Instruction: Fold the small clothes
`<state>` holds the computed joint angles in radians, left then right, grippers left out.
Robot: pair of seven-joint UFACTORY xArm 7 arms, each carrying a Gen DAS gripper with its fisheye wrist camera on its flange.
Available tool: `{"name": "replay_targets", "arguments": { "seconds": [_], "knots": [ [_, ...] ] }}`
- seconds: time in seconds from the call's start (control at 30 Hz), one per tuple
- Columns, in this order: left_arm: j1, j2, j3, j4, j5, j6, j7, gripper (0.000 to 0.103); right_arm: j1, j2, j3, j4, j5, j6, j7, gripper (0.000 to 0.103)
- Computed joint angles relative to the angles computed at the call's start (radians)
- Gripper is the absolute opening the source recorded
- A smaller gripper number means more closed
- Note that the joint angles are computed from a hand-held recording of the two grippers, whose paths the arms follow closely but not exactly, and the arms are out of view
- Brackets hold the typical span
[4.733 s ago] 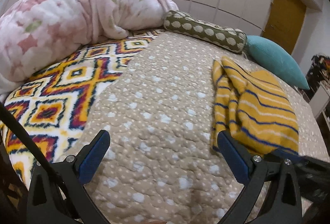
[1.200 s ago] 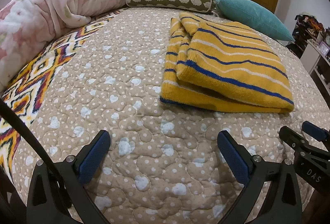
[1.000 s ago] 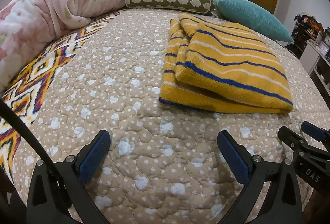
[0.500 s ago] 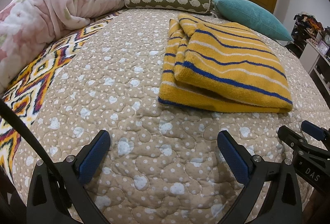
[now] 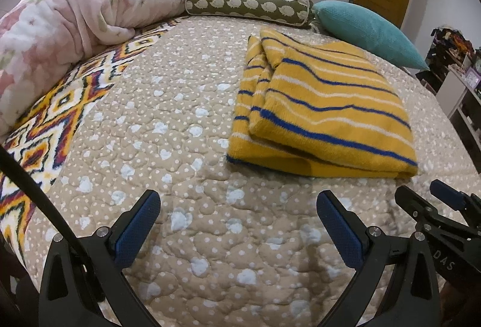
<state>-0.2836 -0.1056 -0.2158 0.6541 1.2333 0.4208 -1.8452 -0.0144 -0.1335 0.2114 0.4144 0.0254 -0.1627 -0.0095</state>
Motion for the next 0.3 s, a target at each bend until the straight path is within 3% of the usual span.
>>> {"name": "replay_targets", "arguments": {
  "seconds": [0.17, 0.3],
  "knots": [
    [-0.012, 0.009, -0.006, 0.017, -0.062, 0.005, 0.063, 0.103, 0.121, -0.011, -0.136, -0.002, -0.042, -0.022, 0.016, 0.077],
    [-0.029, 0.019, -0.014, 0.038, -0.102, 0.041, 0.107, 0.103, 0.343, -0.012, -0.383, 0.004, -0.136, -0.016, 0.075, 0.078]
  ]
}}
